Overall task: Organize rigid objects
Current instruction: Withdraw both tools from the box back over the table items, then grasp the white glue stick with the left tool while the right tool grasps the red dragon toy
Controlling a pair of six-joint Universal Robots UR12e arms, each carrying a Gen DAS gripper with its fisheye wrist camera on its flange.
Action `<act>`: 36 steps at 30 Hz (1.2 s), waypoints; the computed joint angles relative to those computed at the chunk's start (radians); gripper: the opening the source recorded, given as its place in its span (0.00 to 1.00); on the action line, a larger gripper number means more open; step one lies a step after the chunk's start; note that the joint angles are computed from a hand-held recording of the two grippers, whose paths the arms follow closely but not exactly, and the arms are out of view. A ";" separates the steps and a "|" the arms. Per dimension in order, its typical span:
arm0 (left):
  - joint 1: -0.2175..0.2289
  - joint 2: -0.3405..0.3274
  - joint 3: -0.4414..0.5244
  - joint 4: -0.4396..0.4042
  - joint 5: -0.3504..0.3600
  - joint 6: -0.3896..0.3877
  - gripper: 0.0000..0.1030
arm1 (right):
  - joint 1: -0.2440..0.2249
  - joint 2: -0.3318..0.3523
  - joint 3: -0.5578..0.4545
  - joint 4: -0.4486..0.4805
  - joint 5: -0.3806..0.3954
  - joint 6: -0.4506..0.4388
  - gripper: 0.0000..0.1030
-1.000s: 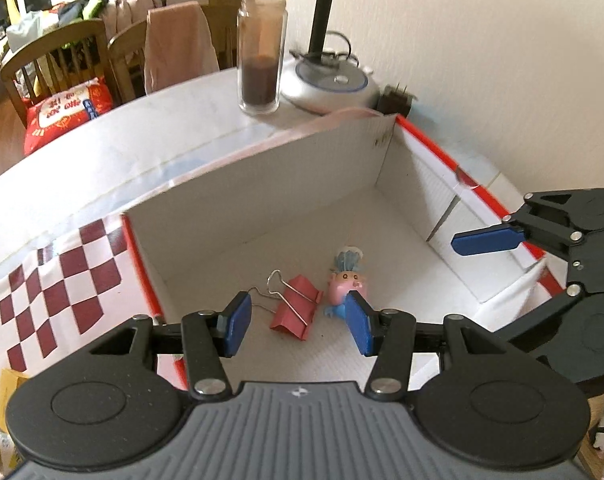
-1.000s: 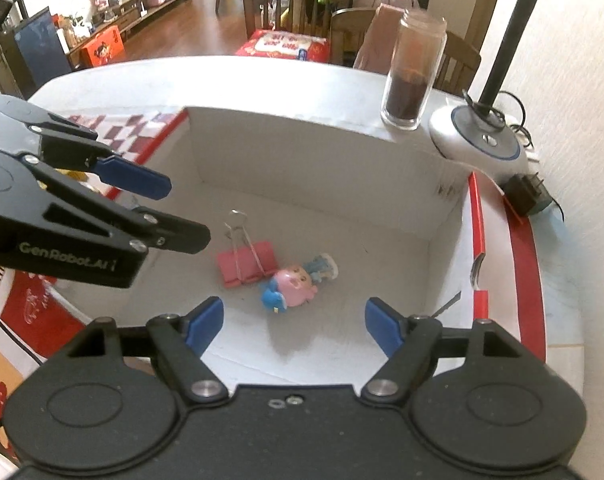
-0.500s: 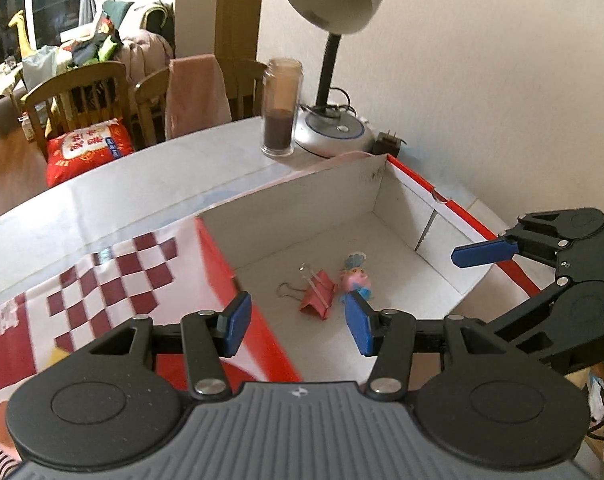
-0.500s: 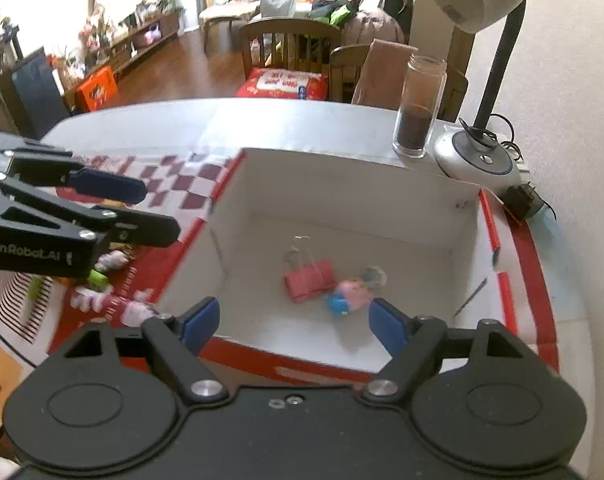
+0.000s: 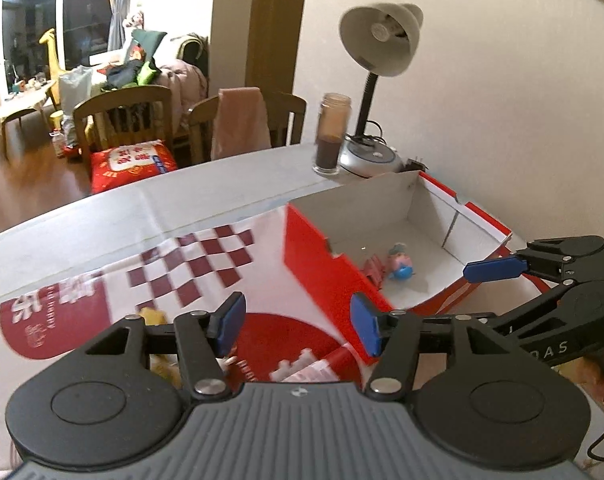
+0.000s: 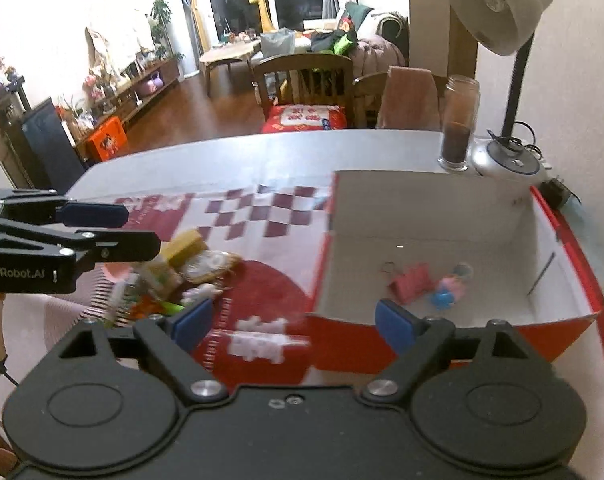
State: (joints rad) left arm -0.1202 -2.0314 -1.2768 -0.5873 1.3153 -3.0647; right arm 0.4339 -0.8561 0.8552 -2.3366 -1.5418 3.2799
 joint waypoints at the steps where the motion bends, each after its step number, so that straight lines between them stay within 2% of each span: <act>1: 0.007 0.010 -0.018 0.014 -0.001 -0.001 0.56 | 0.005 0.001 0.000 -0.006 -0.002 0.004 0.86; 4: 0.032 0.042 -0.073 0.050 -0.009 -0.009 0.63 | 0.021 0.006 -0.002 -0.017 -0.006 0.016 0.87; 13: 0.095 0.105 -0.192 0.119 -0.005 -0.020 0.64 | 0.059 0.028 -0.024 -0.022 -0.021 0.039 0.94; 20: 0.126 0.126 -0.271 0.210 0.017 -0.043 0.77 | 0.082 0.058 -0.056 -0.033 -0.016 0.027 0.99; 26: 0.140 0.126 -0.320 0.253 0.040 -0.059 0.78 | 0.096 0.097 -0.098 -0.045 -0.014 0.019 1.00; 30: 0.141 0.120 -0.346 0.250 0.061 -0.072 0.78 | 0.103 0.136 -0.150 -0.014 -0.008 0.015 1.00; 36: 0.135 0.107 -0.362 0.226 0.091 -0.053 0.78 | 0.119 0.220 -0.282 0.097 -0.013 -0.042 1.00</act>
State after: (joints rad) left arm 0.0152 -1.9248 -1.6393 -0.3610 1.4060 -3.1178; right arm 0.5528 -0.6357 0.5731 -2.2400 -1.5551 3.2379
